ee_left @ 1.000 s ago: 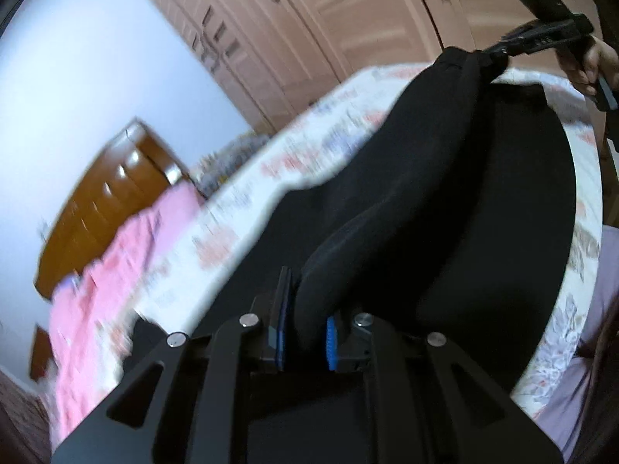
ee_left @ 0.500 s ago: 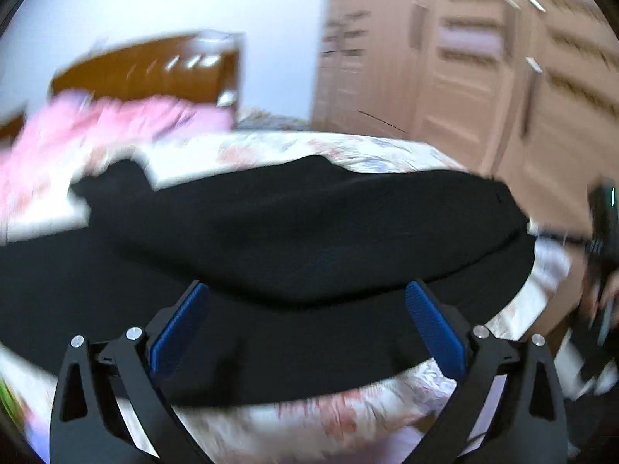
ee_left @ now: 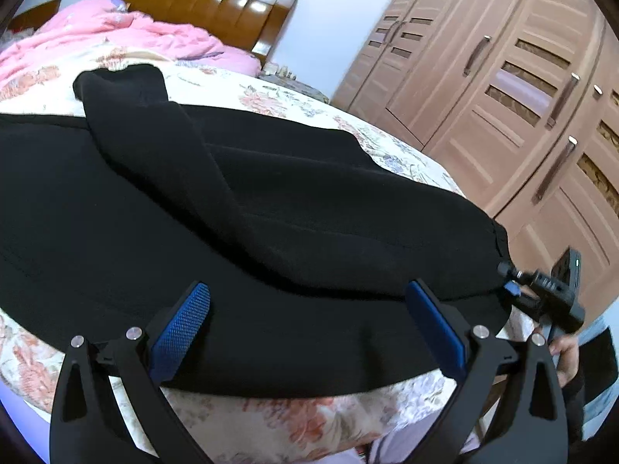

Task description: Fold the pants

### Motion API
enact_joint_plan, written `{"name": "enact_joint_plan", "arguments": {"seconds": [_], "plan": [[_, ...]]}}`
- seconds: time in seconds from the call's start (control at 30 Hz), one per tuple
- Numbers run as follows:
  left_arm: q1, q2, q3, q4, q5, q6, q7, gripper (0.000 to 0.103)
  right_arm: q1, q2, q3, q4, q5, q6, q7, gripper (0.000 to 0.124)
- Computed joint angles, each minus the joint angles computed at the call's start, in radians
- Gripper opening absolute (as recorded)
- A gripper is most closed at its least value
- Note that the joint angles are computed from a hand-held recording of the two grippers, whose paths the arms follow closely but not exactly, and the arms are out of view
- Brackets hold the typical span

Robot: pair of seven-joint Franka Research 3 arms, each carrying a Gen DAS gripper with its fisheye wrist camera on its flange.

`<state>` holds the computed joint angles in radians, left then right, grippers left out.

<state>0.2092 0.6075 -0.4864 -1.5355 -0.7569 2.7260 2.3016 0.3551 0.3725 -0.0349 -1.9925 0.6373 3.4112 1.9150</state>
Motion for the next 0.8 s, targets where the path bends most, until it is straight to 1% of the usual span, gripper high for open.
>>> {"name": "enact_joint_plan", "arguments": {"seconds": [0.07, 0.1, 0.2, 0.23, 0.3, 0.33, 0.37, 0.4, 0.43, 0.47, 0.5, 0.53, 0.6, 0.63, 0.67, 0.7, 0.73, 0.77, 0.8], "plan": [[-0.015, 0.025, 0.012, 0.044, 0.013, -0.025, -0.043, 0.101, -0.015, 0.006, 0.022, -0.013, -0.008, 0.031, 0.009, 0.016], [-0.028, 0.042, 0.024, 0.073, 0.028, -0.036, -0.074, 0.101, -0.038, 0.008, 0.047, -0.017, -0.024, 0.043, 0.018, 0.015], [-0.092, 0.101, 0.089, 0.184, 0.122, -0.062, -0.227, 0.101, -0.094, 0.005, 0.097, -0.028, -0.066, 0.054, 0.046, 0.015], [-0.123, 0.131, 0.122, 0.238, 0.169, -0.073, -0.304, 0.101, -0.09, 0.005, 0.092, -0.027, -0.067, 0.051, 0.046, 0.015], [-0.152, 0.181, 0.154, 0.322, 0.235, -0.095, -0.406, 0.098, -0.094, -0.001, 0.094, -0.037, -0.076, 0.055, 0.049, 0.015], [-0.175, 0.223, 0.179, 0.395, 0.281, -0.129, -0.465, 0.086, -0.092, 0.0, 0.091, -0.037, -0.078, 0.057, 0.05, 0.015], [-0.195, 0.245, 0.206, 0.437, 0.327, -0.147, -0.514, 0.069, -0.09, 0.0, 0.089, -0.036, -0.078, 0.056, 0.051, 0.015], [-0.22, 0.253, 0.239, 0.455, 0.377, -0.133, -0.559, 0.057, -0.084, -0.001, 0.081, -0.036, -0.076, 0.052, 0.047, 0.015], [-0.237, 0.266, 0.263, 0.484, 0.42, -0.144, -0.594, 0.022, -0.074, -0.001, 0.071, -0.03, -0.073, 0.045, 0.039, 0.014], [-0.232, 0.281, 0.258, 0.513, 0.449, -0.157, -0.613, 0.008, -0.085, -0.004, 0.079, -0.028, -0.087, 0.042, 0.037, 0.013], [-0.203, 0.282, 0.217, 0.513, 0.426, -0.145, -0.578, 0.008, -0.119, -0.01, 0.109, -0.028, -0.119, 0.047, 0.044, 0.013], [-0.156, 0.261, 0.154, 0.478, 0.394, -0.106, -0.518, 0.008, -0.16, -0.016, 0.146, -0.031, -0.158, 0.056, 0.059, 0.012], [-0.102, 0.183, 0.081, 0.358, 0.373, 0.017, -0.426, 0.008, -0.24, -0.037, 0.218, -0.049, -0.256, 0.088, 0.095, 0.012], [-0.066, 0.139, 0.037, 0.291, 0.352, 0.081, -0.373, 0.008, -0.246, -0.051, 0.223, -0.062, -0.285, 0.105, 0.104, 0.011], [-0.002, 0.096, -0.04, 0.224, 0.308, 0.119, -0.301, 0.008, -0.242, -0.067, 0.218, -0.079, -0.304, 0.122, 0.106, 0.011], [0.056, 0.069, -0.11, 0.178, 0.263, 0.129, -0.239, 0.008, -0.222, -0.088, 0.198, -0.1, -0.306, 0.129, 0.093, 0.011], [0.109, 0.028, -0.16, 0.112, 0.205, 0.138, -0.165, 0.008, -0.184, -0.106, 0.162, -0.122, -0.28, 0.124, 0.063, 0.011], [0.13, -0.001, -0.176, 0.066, 0.193, 0.146, -0.144, 0.008, -0.18, -0.115, 0.156, -0.141, -0.274, 0.118, 0.057, 0.011], [0.137, -0.033, -0.172, 0.013, 0.179, 0.153, -0.119, 0.009, -0.211, -0.12, 0.177, -0.172, -0.308, 0.106, 0.102, 0.011]]}}
